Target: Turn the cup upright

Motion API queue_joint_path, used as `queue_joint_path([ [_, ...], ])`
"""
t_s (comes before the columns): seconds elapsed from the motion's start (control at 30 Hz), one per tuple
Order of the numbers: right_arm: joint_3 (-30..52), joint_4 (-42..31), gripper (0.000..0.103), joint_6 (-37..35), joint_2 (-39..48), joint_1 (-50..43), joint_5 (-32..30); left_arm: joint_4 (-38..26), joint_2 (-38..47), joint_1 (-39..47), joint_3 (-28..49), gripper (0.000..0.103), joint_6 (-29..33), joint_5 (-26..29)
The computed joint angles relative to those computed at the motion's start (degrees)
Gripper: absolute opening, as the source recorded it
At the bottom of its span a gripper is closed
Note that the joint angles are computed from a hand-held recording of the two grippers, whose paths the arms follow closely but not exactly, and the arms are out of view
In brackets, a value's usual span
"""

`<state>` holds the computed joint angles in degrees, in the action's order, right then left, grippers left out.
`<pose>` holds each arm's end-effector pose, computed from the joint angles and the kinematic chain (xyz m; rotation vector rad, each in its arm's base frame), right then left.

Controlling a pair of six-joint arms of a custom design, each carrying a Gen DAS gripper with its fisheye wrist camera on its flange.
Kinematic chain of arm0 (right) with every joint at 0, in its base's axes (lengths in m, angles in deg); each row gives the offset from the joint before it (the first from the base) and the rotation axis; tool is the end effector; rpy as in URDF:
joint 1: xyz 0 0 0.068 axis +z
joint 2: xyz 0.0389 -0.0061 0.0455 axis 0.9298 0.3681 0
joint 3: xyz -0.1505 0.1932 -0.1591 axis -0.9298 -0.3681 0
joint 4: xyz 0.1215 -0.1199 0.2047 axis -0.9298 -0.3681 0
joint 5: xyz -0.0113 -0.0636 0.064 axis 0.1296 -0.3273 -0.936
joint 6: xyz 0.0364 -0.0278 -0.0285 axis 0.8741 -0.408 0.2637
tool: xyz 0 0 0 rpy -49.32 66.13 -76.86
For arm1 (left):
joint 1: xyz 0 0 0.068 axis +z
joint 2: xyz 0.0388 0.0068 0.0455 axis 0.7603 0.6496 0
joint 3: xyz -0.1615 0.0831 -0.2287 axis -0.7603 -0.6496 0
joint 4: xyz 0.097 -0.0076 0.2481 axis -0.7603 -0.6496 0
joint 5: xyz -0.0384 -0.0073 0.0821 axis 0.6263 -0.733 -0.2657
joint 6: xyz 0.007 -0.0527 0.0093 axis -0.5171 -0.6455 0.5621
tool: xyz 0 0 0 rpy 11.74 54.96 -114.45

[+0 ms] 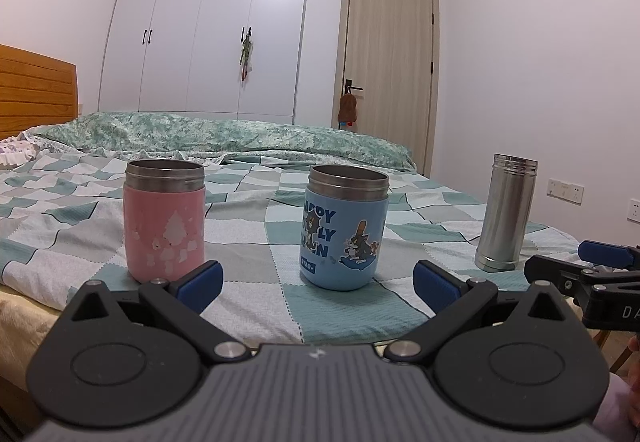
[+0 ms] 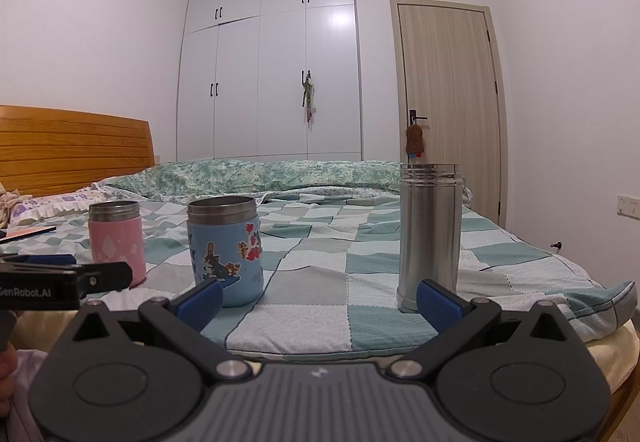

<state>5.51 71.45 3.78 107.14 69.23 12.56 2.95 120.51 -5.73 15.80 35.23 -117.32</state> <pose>0.2097 0.0203 0.1733 -0.3938 1.6913 0.4382 0.1464 -0.1552 0.2037 -0.2127 1.7677 0.0886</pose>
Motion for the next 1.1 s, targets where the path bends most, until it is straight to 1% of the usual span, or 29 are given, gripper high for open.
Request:
queue_joint_path([
  [0.4, 0.0, 0.08, 0.103, -0.03, 0.09, -0.04, -0.04, -0.14, -0.66, -0.29, -0.13, 0.103, 0.25, 0.04],
  [0.63, -0.01, 0.14, 0.103, -0.03, 0.11, 0.05, 0.05, 0.88, -0.96, -0.74, -0.67, 0.103, 1.41, 0.02],
  [1.1, 0.0, 0.0, 0.103, -0.06, 0.04, 0.01, 0.02, -0.06, -0.86, -0.67, -0.61, 0.103, 0.04, -0.7],
])
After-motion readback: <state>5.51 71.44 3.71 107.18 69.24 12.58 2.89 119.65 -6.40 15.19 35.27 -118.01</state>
